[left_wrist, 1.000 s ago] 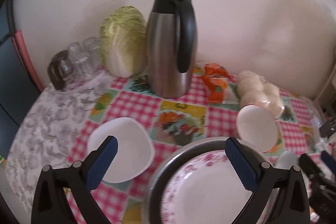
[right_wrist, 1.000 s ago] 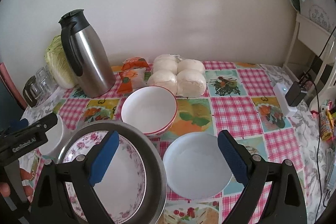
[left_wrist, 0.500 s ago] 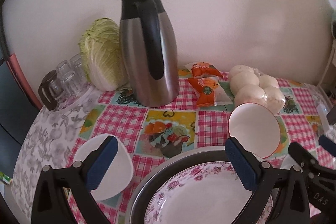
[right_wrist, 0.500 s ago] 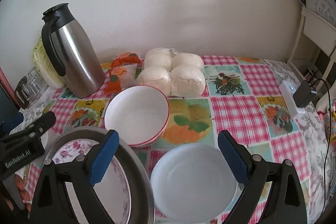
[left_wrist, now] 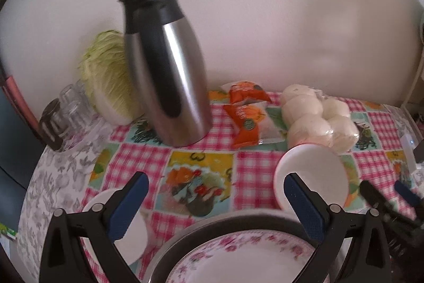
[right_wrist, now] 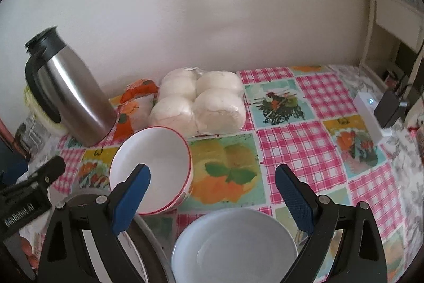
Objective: Organize plates and bowls
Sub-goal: 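Move the right tool to the rim of the red-rimmed white bowl, then close the right tool on the red-rimmed bowl's rim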
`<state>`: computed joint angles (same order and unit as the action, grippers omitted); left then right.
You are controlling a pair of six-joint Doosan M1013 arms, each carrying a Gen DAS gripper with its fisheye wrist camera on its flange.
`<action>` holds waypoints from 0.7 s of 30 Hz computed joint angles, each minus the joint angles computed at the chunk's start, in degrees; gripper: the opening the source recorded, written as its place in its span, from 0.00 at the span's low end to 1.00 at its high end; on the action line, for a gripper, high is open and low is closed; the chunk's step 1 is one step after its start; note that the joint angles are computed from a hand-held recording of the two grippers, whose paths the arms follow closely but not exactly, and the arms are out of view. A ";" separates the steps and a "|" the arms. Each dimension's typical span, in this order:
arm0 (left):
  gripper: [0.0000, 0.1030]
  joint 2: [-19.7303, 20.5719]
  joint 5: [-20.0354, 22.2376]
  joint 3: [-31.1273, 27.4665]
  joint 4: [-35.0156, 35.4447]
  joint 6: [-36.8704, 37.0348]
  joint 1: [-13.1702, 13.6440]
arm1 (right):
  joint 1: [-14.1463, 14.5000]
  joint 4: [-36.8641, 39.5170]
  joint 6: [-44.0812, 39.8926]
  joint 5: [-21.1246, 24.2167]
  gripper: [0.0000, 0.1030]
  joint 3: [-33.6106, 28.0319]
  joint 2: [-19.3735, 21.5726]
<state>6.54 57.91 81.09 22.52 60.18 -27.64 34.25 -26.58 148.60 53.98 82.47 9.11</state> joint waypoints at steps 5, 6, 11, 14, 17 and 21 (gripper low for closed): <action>1.00 3.37 4.22 -4.55 -3.30 3.03 -0.03 | -1.36 5.49 -2.08 -2.30 0.93 0.62 0.22; 1.00 3.91 4.94 -5.11 -4.33 3.49 0.12 | -1.41 5.76 -2.22 -2.19 0.93 0.45 0.42; 0.81 6.44 9.15 -6.88 -5.21 4.46 -0.20 | -1.65 7.23 -4.27 -1.71 0.91 -0.31 1.28; 0.76 7.25 9.82 -7.20 -7.60 4.63 0.34 | -1.84 8.32 -5.21 -1.29 0.73 -0.73 1.80; 0.65 8.16 11.18 -7.58 -8.90 5.20 0.58 | -1.84 9.30 -6.82 -1.32 0.58 -1.11 2.45; 0.53 8.95 11.22 -7.81 -12.97 6.31 1.34 | -1.91 11.60 -9.59 -0.89 0.40 -1.87 3.55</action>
